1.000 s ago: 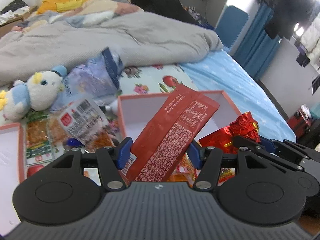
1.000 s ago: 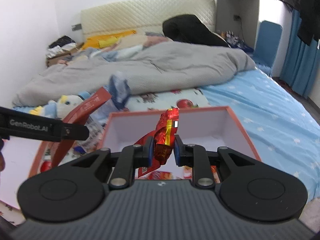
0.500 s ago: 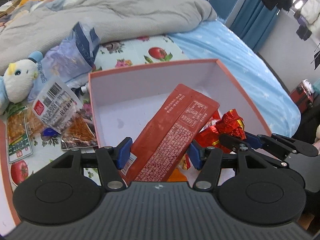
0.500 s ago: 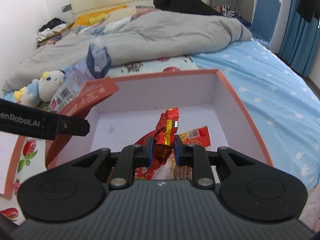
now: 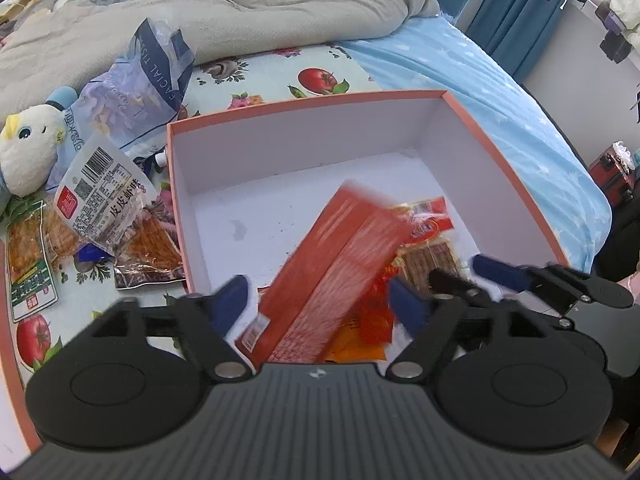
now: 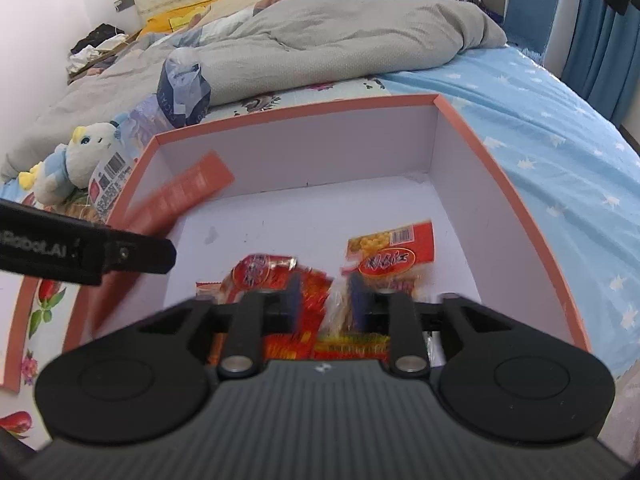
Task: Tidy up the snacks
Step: 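Open both tools to drop the packets into the pink box, then raise both tools out of the box back over the snack pile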
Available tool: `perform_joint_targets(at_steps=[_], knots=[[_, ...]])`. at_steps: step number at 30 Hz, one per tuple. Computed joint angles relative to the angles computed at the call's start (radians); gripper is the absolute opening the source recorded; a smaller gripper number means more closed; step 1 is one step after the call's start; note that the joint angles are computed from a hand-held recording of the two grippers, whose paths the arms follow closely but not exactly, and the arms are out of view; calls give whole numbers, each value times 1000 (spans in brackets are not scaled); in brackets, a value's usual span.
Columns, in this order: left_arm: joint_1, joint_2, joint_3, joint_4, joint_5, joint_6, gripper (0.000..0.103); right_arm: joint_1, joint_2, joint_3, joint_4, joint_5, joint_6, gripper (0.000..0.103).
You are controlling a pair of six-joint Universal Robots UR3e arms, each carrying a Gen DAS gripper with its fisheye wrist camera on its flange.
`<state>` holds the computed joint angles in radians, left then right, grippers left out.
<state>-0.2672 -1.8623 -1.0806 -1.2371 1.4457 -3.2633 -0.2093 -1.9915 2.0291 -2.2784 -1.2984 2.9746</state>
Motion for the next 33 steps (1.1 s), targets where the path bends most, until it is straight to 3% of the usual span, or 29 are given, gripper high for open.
perform_joint_targets(at_steps=[1, 17, 26, 33], knots=[[1, 9, -9, 9, 2, 3, 83, -7, -12, 9, -6, 11, -5, 62], [65, 311, -155, 72, 1, 27, 82, 19, -181, -67, 25, 46, 85, 62], [165, 539, -287, 56, -53, 68, 83, 178, -187, -133, -28, -55, 165, 63], [310, 735, -401, 16, -120, 128, 83, 368, -135, -152, -108, -196, 234, 66]])
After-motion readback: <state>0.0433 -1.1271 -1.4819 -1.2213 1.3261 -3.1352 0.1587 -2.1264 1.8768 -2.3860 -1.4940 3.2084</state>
